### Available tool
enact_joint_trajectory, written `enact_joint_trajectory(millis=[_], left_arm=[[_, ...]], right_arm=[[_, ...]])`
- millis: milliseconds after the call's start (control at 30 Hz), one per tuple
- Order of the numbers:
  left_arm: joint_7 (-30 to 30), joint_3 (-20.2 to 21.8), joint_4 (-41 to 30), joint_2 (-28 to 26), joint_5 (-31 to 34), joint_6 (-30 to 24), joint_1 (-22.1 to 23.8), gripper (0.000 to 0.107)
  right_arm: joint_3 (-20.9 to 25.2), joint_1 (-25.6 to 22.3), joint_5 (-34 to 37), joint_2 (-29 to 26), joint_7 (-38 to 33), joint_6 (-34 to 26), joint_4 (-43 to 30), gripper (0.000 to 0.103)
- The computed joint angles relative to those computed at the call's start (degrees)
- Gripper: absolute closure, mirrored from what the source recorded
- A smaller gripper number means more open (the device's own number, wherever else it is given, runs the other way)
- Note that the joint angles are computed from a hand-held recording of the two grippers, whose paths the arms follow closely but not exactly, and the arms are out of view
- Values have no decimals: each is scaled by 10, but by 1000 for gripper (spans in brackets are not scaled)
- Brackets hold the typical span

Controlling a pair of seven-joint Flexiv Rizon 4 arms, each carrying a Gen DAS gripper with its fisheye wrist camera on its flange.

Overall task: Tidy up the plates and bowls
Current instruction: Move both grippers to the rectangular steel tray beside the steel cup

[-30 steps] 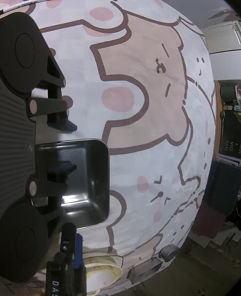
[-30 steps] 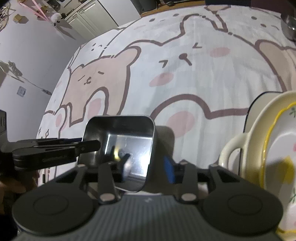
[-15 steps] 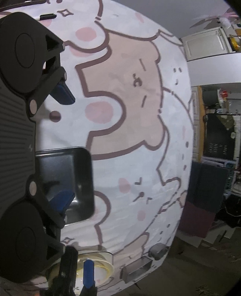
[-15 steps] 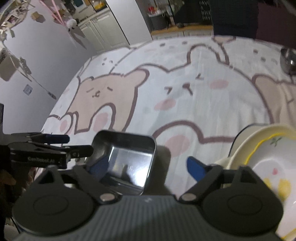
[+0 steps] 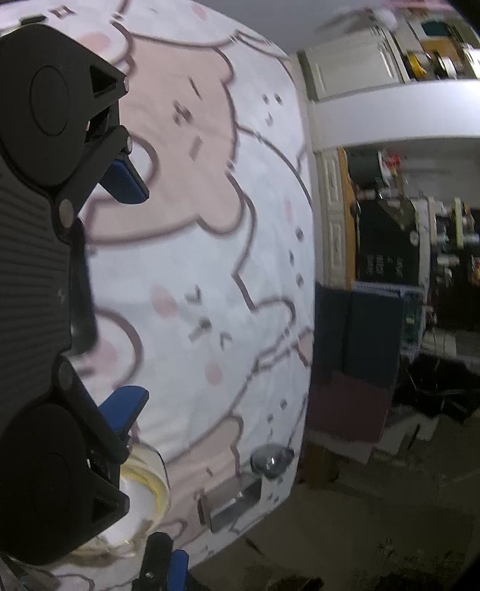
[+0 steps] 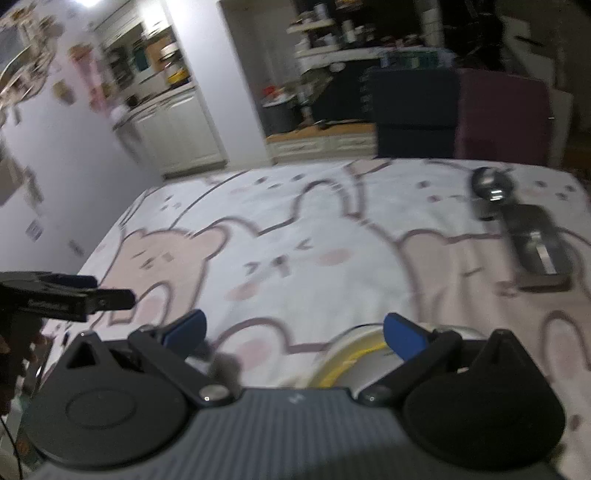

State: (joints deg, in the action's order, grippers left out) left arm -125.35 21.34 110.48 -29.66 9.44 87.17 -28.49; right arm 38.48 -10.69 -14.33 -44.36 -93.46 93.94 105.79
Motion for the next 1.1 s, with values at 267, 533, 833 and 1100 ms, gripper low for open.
enact_joint_trajectory(millis=[267,533,833,1100], left_arm=[[27,-45,-121,-72,-28,-15,4,4],[63,-89,-244,-150,-66,-28,11,4],[112,-127,-392,-242,-96,-79,14,4],[116,-134,-516,-322,-107,-121,13,4]], right_arm=[[-68,-10,13,0,54,33,-23,0],[-77,-43,22,-38,118,6,-85,0],[-160,18,89,-75,211,-48,-187,0],[-183,39,152,-126,268,-149,-292,0]])
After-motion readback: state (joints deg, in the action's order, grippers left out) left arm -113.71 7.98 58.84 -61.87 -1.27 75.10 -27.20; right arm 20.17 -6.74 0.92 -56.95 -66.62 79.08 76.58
